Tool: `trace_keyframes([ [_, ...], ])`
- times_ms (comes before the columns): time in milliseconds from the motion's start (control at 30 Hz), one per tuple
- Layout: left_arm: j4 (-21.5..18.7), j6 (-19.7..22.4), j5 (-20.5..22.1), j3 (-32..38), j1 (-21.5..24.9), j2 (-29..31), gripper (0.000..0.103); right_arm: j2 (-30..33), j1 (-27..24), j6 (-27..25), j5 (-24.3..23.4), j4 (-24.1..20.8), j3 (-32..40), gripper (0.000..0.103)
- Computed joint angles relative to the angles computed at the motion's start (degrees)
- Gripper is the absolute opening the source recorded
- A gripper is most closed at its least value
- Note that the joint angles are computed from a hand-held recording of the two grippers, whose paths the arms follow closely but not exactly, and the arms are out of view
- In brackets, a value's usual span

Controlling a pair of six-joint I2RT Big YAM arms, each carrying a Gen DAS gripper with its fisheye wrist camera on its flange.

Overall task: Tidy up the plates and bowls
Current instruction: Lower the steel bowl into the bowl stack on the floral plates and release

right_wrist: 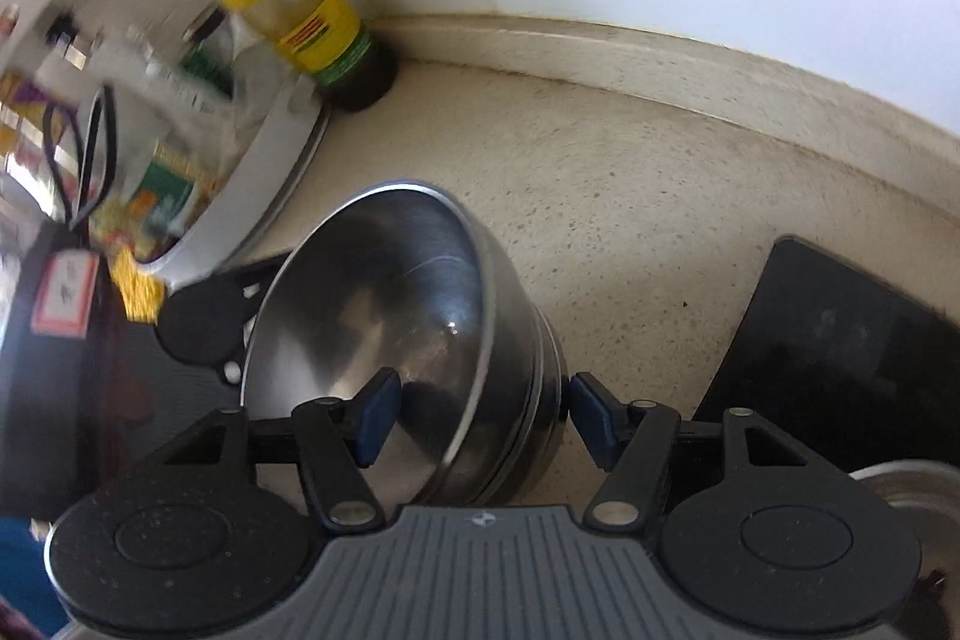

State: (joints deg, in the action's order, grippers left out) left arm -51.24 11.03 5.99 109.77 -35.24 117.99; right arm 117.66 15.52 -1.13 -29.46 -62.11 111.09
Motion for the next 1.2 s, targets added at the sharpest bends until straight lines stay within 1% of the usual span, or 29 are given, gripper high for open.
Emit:
trace_keyframes([
  [67, 0.2, -0.7, -0.6, 0.6, -0.2, 0.6, 0.097, -0.3, 0.0, -0.1, 0.4, 0.9, -0.5, 0.063],
  [233, 0.6, -3.1, -2.5, 1.5, -0.8, 1.4, 0.098, -0.9, 0.4, -1.5, 1.7, 0.7, -0.3, 0.064],
  [333, 0.2, -4.3, -3.3, 1.1, -1.0, 0.9, 0.098, -2.2, 0.3, -1.9, 1.1, 2.1, -1.4, 0.064],
  [467, 1.3, -5.8, -5.3, -0.2, -1.5, -0.9, 0.099, -4.7, 0.8, -2.5, 1.4, 3.7, -2.5, 0.064],
  [600, 3.6, -6.4, -8.0, -3.4, -2.2, -4.4, 0.099, -8.0, 1.8, -3.7, 2.1, 4.7, -4.0, 0.064],
  [833, 6.7, -8.4, -13.5, -10.9, -4.0, -12.6, 0.099, -15.0, 4.5, -4.2, 3.2, 6.8, -9.8, 0.064],
  [1000, 9.0, -10.0, -16.1, -18.8, -5.4, -19.5, 0.099, -18.9, 6.7, -4.2, 4.2, 7.4, -13.3, 0.064],
  [1167, 9.2, -11.2, -16.7, -24.3, -5.6, -24.9, 0.1, -21.8, 9.2, -2.6, 5.3, 8.0, -16.5, 0.064],
  [1200, 9.2, -11.6, -17.1, -24.7, -6.1, -25.2, 0.1, -22.3, 9.7, -2.2, 5.6, 8.1, -17.1, 0.064],
])
